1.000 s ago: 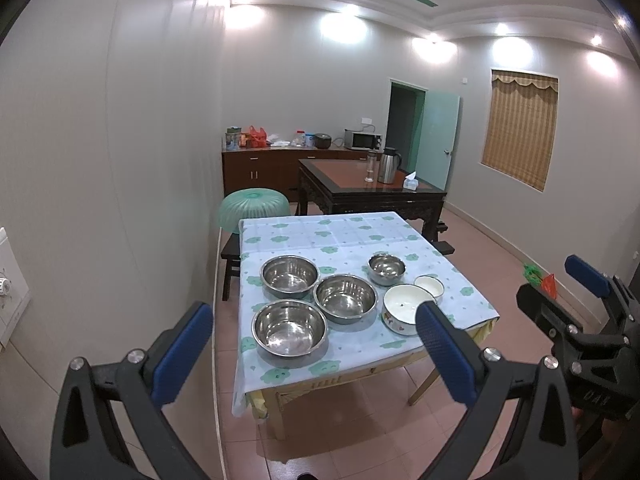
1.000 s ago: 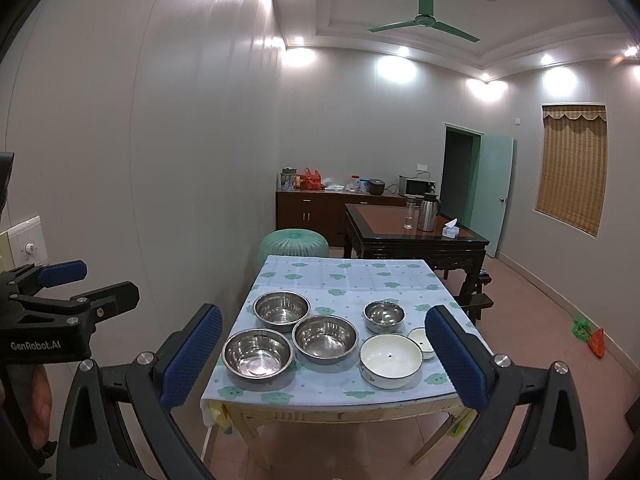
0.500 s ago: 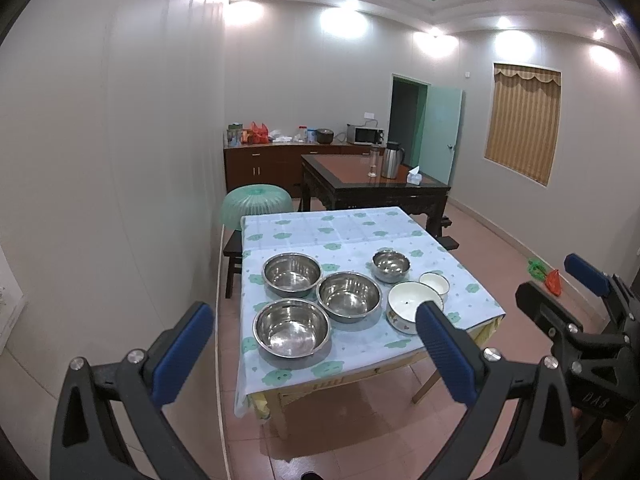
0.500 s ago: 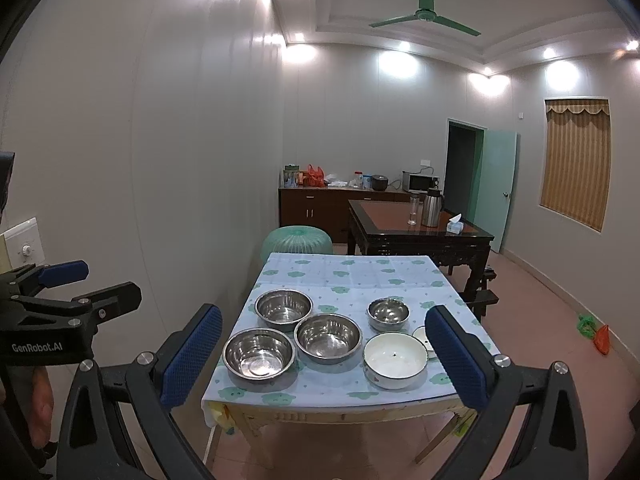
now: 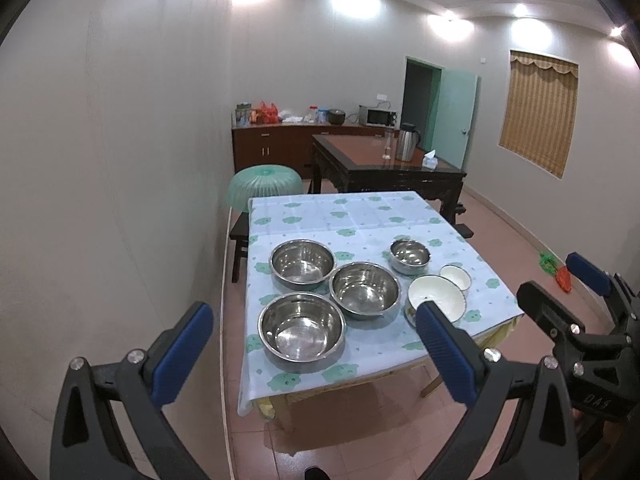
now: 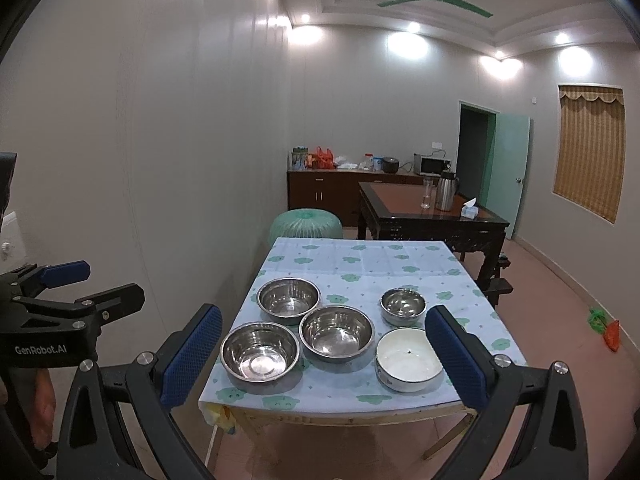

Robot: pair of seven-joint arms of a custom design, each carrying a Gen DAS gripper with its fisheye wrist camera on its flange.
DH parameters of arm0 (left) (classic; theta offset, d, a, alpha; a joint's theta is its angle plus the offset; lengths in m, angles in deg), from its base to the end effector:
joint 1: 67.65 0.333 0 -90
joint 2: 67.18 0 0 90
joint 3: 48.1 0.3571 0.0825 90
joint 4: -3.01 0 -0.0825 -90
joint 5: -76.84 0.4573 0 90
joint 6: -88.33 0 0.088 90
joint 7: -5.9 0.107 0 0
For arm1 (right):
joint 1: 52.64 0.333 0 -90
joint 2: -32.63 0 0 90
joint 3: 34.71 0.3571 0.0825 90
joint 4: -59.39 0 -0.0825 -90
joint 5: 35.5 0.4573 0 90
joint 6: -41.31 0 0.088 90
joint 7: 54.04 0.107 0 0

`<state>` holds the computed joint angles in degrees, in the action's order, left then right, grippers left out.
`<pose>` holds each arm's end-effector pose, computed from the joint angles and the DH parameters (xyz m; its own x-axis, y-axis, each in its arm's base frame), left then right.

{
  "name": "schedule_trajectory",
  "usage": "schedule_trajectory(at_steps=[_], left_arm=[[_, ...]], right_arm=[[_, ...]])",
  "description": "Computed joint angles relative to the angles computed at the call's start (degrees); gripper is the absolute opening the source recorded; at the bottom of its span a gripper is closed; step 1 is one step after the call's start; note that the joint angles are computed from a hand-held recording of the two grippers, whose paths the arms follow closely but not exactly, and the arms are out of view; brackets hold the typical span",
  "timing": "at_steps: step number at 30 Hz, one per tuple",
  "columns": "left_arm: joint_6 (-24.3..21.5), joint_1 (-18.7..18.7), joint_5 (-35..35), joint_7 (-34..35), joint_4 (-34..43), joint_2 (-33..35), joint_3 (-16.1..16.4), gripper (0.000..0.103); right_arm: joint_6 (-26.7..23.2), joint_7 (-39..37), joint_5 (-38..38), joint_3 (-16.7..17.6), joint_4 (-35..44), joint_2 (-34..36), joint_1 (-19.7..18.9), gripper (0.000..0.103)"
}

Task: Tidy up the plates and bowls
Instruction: 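Move both tools down toward the large steel bowls on the tablecloth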

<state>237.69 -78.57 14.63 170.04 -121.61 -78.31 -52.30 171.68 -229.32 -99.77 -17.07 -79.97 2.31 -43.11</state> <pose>0.5776 -0.1390 0.5471 -0.7129 -0.6993 0.0513 -0.4281 0.3761 -0.8217 0.4309 0.2119 0.5481 -0.5261 -0.8503 0.0143 -0.3666 0.2115 -0.9060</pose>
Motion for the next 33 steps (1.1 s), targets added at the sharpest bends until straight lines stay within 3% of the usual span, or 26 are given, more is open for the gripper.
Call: schedule_trajectory(at_steps=[8, 20, 33], left_arm=[[3.9, 0.5, 6.4, -7.1, 7.7, 10.1, -4.0, 0.103], [4.6, 4.5, 19.6, -18.4, 19.0, 22.7, -9.4, 0.103], [4.9, 5.6, 35.1, -33.4, 24.3, 28.9, -10.3, 0.103]], right_arm=[[7.7, -1.5, -1.6, -4.7, 1.8, 5.7, -2.8, 0.103], [13.1, -6.6, 0.2, -9.6, 10.0, 16.3, -4.8, 0.103], [19.6, -15.7, 4.3, -14.4, 17.4, 25.4, -3.7, 0.103]])
